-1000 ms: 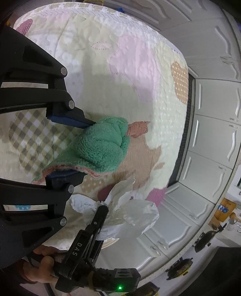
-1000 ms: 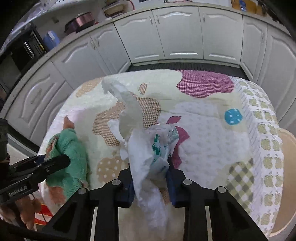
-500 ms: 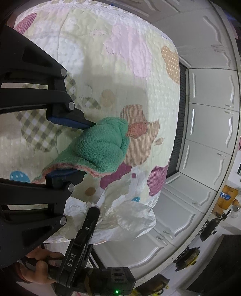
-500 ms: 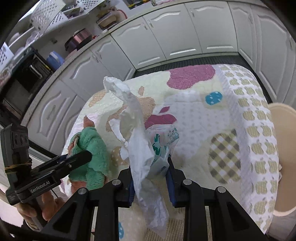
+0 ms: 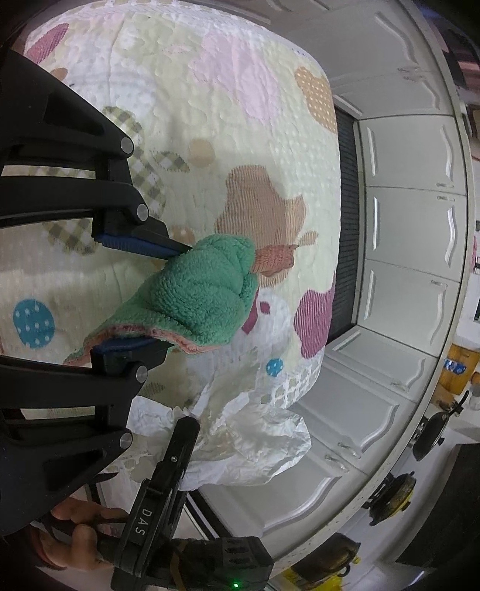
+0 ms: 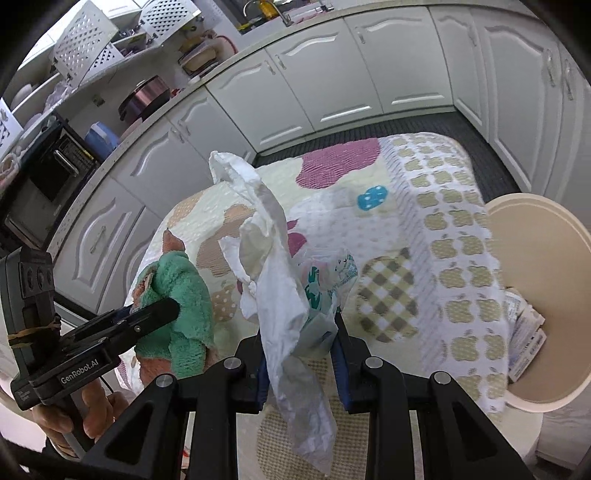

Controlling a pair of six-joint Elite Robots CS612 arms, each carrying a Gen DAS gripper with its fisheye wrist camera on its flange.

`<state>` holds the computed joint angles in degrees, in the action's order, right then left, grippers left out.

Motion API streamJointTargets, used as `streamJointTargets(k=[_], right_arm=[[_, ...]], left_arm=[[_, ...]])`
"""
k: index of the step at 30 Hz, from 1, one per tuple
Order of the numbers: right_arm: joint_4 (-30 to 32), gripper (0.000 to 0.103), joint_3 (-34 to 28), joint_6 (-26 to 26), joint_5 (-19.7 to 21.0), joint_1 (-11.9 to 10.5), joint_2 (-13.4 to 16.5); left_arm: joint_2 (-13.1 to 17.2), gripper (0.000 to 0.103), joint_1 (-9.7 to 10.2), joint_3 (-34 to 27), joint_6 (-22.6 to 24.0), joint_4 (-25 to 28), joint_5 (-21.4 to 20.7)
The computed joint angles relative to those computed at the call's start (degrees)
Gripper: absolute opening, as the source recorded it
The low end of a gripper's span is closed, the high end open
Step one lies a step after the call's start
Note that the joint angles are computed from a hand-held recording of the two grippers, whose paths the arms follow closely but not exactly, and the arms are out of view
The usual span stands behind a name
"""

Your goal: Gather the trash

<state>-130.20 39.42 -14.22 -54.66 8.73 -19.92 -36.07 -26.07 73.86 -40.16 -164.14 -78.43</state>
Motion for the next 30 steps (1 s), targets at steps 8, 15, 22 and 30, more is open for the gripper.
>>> streamJointTargets(k=[8, 15, 22, 30], right_arm=[[-2.46, 0.027, 1.74, 1.00, -1.77, -0.80, -0.96], [-4.63, 0.027, 2.47, 1.90, -3.79, -1.27, -1.43], [-7.18, 0.027, 3.66, 3.10, -5.94, -2.04, -1.95], [-9.48, 0.027, 4.66, 4.64, -8.03, -2.99, -2.41]], left_arm=[[1.22, 0.034, -0.51, -2.82, 1.65, 1.21, -0.80], [2.61, 0.034, -1.15, -6.10, 3.64, 2.70, -1.69], [4.30, 0.034, -1.55, -9.71, 4.70, 4.18, -3.14], [6.29, 0.034, -2.07, -13.99, 6.41, 6.10, -4.64]])
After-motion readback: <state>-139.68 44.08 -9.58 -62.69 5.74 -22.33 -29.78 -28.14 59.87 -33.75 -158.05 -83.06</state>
